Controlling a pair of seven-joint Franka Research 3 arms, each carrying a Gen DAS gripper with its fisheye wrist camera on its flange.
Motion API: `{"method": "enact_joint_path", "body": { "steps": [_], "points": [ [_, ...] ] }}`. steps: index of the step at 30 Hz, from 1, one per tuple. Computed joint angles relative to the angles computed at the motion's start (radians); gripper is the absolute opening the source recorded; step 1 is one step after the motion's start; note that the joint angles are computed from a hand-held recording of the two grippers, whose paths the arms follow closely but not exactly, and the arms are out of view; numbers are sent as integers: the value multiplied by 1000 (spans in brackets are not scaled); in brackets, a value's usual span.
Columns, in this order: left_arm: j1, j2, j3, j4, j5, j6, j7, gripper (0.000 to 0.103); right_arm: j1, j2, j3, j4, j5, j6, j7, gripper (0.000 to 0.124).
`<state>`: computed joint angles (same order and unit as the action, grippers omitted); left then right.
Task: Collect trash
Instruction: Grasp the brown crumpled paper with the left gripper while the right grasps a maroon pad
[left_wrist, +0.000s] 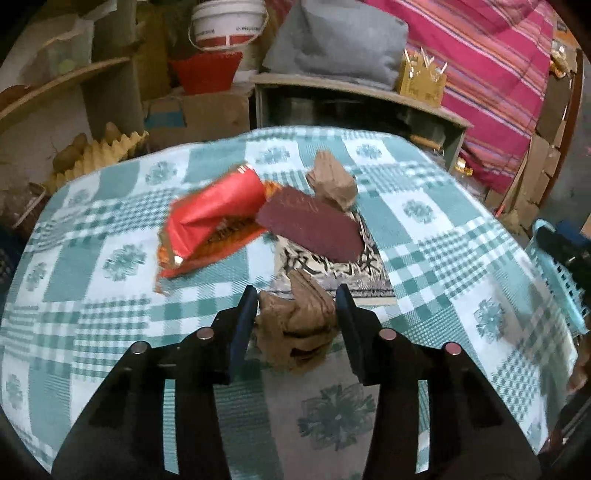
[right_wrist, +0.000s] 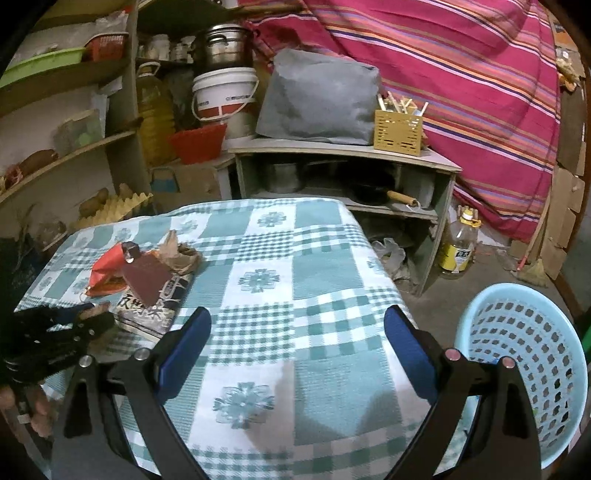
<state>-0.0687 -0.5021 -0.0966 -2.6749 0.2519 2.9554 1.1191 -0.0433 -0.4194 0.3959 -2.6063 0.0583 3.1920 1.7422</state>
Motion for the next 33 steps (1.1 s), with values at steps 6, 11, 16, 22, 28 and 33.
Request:
{"method": "enact_joint_path", "body": {
  "steps": [6,11,16,22,28,33],
  "points": [
    [117,-87,-43,-31,76,26,-29,43,-3,48,50,47,-33,-26,26,93],
    [190,-116,-27,-39,118,43,-34,43,60,124,42,115,-74,-50,46,93],
    [221,-111,17,-36,130,75,-10,43,44,222,99,219,-207,-109,98,93],
    [238,-63,73,-19,90,103,29,43,-14,343,168,358,-502,-193,257,93],
    [254,-8,87,13,59,112,33,43,78,470,118,495,-399,-288,103,92],
    [244,19,104,29,30,117,42,43,144,538,65,564,-390,-338,56,91]
  ]
}}
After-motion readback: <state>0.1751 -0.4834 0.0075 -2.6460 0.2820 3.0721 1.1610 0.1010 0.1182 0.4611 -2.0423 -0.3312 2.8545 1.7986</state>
